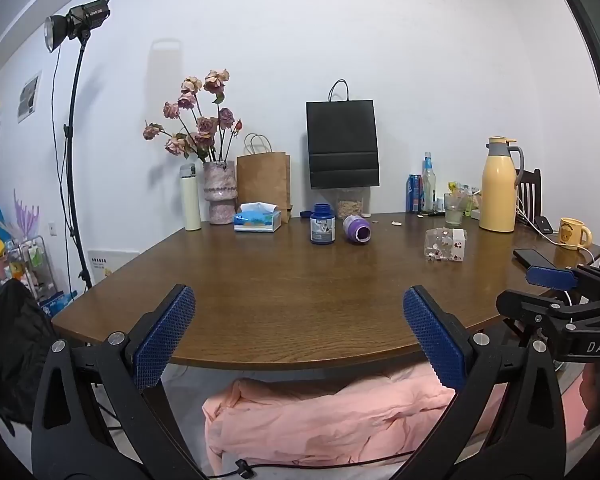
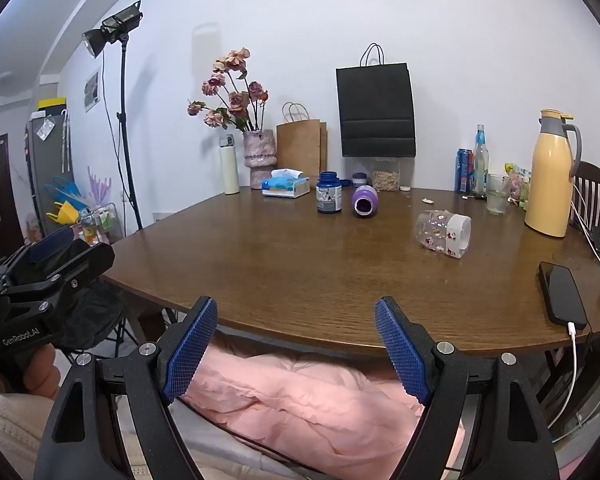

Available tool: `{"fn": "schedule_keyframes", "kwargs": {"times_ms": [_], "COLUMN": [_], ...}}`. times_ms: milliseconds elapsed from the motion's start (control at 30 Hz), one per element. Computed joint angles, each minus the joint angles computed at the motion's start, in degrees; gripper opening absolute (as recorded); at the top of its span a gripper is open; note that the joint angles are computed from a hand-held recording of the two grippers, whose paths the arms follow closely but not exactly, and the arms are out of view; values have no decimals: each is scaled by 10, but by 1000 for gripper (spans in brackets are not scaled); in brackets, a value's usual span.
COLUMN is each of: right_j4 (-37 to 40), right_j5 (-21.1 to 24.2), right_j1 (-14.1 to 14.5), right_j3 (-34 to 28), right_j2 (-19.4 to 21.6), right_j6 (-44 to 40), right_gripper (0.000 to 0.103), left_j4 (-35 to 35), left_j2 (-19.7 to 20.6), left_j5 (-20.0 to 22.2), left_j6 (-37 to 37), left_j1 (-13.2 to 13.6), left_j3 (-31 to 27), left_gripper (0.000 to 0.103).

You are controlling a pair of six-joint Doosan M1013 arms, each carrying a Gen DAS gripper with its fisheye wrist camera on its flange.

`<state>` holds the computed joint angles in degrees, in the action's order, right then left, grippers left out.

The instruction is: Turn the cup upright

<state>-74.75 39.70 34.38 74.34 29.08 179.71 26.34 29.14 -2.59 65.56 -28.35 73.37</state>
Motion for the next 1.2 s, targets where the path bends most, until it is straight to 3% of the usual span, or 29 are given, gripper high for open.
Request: {"fn": "schedule_keyframes", "kwargs": {"times_ms": [367,567,967,1100,1200], "right_j4": [0,0,-1,-1,-1], "right_j5": [-1,-1,-1,-1,-1], "right_j1": [0,0,0,0,0], "right_j3": [0,0,1,1,1], "right_j2": [0,0,0,0,0], "right_j6": [1,2,3,3,3], "right_gripper": [86,86,86,86,86], "left_j4": [-38,-10,-35,13,-1], "left_j2": [0,0,0,0,0], "left_j5": [2,3,2,3,3], "left_j6": [40,11,37,-11,2], "left_j1": [-1,-1,-1,0,0], "left_j3": [0,-1,0,-1,-1], "left_gripper": [103,103,103,103,103]}}
